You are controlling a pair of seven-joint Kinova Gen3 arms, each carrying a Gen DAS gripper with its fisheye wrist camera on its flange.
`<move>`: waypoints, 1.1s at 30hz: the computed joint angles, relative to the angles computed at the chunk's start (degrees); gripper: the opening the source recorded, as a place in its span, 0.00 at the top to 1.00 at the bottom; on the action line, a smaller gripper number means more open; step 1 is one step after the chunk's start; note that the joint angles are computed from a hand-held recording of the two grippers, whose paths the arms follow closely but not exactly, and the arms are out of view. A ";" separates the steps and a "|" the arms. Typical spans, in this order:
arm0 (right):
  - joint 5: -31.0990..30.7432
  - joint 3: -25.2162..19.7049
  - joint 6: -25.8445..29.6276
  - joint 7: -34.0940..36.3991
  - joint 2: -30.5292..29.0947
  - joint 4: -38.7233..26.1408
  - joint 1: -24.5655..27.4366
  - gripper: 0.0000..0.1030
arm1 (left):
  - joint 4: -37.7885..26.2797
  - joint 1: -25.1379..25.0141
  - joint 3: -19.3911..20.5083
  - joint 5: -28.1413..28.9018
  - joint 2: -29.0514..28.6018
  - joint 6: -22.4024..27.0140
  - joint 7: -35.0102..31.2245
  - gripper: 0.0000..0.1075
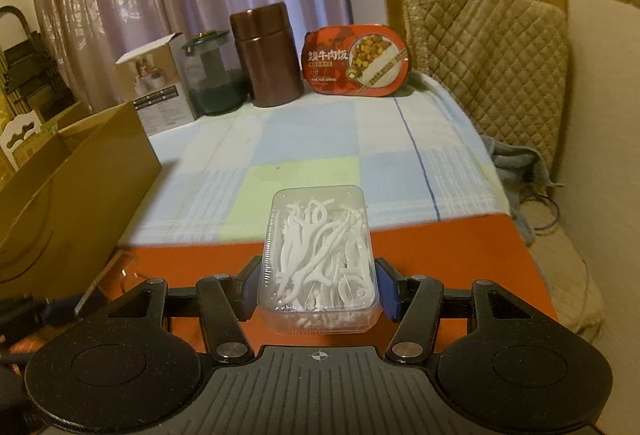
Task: Organize rigid objects
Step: 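Carry the wire holder and floss box over the cardboard box with both grippers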
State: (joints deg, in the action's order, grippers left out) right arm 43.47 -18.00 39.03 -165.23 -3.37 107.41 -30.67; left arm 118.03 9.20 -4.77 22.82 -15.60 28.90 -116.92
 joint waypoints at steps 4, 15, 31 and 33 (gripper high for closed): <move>0.52 -4.23 5.95 -5.82 -3.26 0.70 -2.12 0.47 | -0.91 -0.24 -2.22 -0.60 -4.16 5.10 -1.15 0.54; 1.42 -14.97 21.55 -9.63 -5.74 -4.38 -8.12 0.47 | -4.40 -1.88 -6.37 -3.31 -14.28 18.08 -0.91 0.54; 6.36 -15.49 29.87 -11.20 -1.46 -12.10 -18.61 0.47 | -10.11 -2.86 -10.75 -6.87 -19.36 27.76 0.35 0.54; 6.41 -14.73 29.61 -10.69 -1.05 -12.63 -19.57 0.47 | -10.55 -2.96 -11.53 -7.12 -19.60 28.54 0.30 0.54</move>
